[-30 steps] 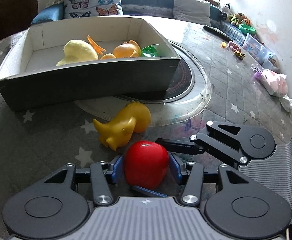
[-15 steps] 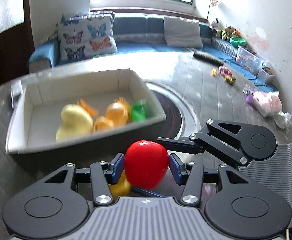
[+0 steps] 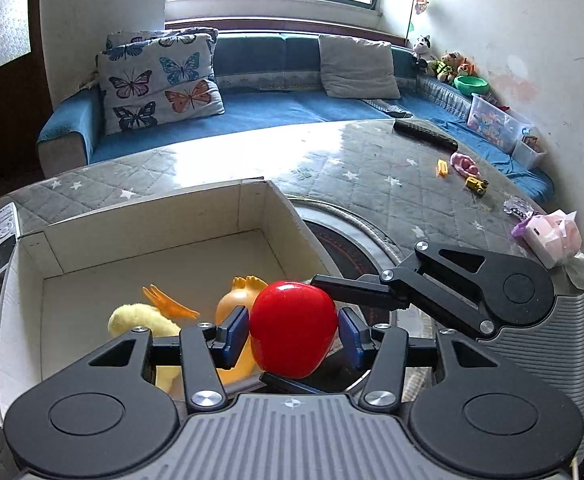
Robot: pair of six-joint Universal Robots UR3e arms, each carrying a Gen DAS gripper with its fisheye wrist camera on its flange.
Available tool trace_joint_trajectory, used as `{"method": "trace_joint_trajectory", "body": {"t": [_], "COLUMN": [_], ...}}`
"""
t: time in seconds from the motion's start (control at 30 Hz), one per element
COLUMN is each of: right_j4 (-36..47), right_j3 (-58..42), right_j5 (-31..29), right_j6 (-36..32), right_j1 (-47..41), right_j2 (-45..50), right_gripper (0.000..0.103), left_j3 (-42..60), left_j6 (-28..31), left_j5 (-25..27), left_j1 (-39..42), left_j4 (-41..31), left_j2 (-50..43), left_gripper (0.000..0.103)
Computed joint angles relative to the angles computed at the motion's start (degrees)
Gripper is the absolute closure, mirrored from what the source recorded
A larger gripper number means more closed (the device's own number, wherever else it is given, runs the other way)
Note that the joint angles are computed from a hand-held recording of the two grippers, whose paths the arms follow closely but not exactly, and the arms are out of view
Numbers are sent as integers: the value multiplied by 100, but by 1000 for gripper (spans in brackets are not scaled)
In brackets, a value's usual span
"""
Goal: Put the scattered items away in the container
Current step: 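Carry the red ball over the box and release it inside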
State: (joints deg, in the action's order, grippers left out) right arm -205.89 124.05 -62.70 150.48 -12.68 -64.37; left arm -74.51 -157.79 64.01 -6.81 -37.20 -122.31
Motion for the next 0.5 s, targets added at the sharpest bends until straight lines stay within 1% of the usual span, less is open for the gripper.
{"method": "trace_joint_trajectory", "body": {"t": [0.17,0.3,0.5], "right_j4": [143,57,-64], "right_j3": [-227,-260,-422], "right_j5": [39,118,-123], "right_j6": [266,341,497], "right_j1": [-31,-71,66], "right_j2": [175,277,474], "right_gripper": [45,45,45], "left_j3": [59,-116,-320], "left_j6": [-164,-275,-512], "left_j5": [-145,-146,-67], "left_j1": [101,160,259], "left_j4": [34,289,524], "left_j2": [-100,-19,72], "left_gripper": [52,53,54]}}
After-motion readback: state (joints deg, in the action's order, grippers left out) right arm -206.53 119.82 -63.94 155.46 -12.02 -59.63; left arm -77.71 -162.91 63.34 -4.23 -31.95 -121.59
